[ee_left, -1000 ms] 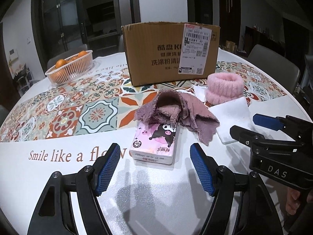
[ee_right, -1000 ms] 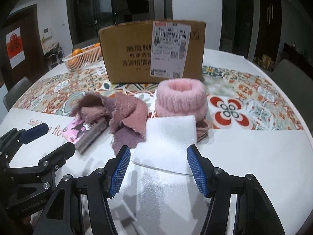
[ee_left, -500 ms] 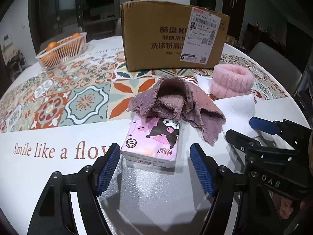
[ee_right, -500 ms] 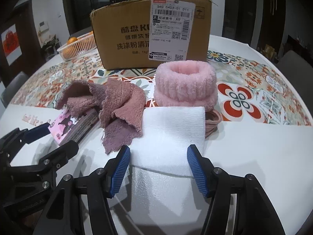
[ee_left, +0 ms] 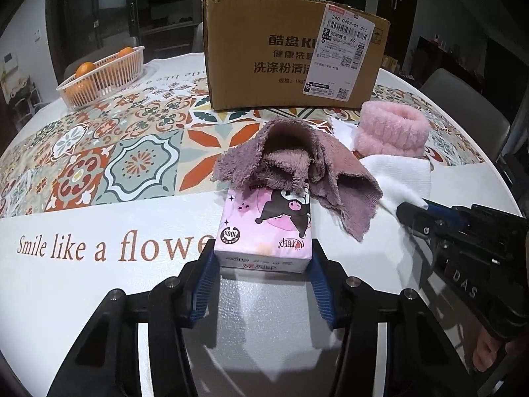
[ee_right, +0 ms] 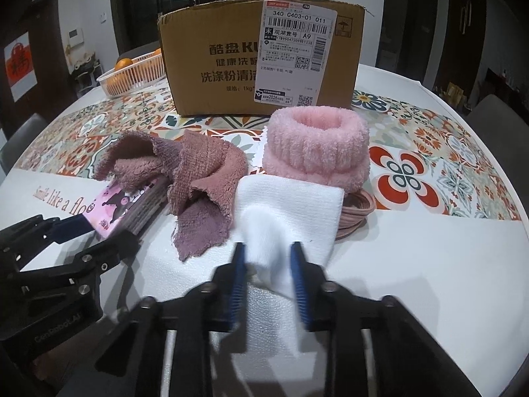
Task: Organize soft objects
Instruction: 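Lift and carry the tissue pack and white cloth over the box with both tools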
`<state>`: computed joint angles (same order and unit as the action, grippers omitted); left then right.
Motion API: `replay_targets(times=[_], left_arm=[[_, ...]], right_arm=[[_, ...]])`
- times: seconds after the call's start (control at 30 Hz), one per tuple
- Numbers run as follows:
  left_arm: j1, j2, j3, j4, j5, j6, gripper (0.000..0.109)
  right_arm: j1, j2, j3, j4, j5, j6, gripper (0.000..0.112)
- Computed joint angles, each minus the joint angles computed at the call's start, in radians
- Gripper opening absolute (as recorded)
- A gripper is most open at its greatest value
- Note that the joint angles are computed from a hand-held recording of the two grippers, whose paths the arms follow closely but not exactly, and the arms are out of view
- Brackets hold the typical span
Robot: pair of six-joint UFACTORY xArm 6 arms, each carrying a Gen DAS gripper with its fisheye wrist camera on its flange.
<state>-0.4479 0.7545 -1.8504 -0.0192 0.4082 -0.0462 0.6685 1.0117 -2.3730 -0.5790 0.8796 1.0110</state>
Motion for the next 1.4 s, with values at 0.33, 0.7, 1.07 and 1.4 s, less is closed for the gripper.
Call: replay_targets(times=[0.33,0.7,1.07,1.4], left_arm=[[-0.009,-0.102,0.156,0.089,-0.088,-0.066,0.052],[-0.012,-0.199,0.273,0.135,-0.163,-0.122,0.052],[-0.008,-0.262,0.317,0.249,-0.242,-0.225,0.052],[-0.002,-0.27,0.278,0.397,-0.298,-0.35,0.052]], right_arm=[[0.001,-0.113,0.182,-0.027,-0.078,0.086,0.009],[0.022,-0.222,0.312,-0.125,-0.123,0.177,0.009],[0.037,-0.315,0.397,-0.245,-0.148,0.28,0.009],[0.044,-0.373,0.437,-0.354,-0.155,0.372,0.009]])
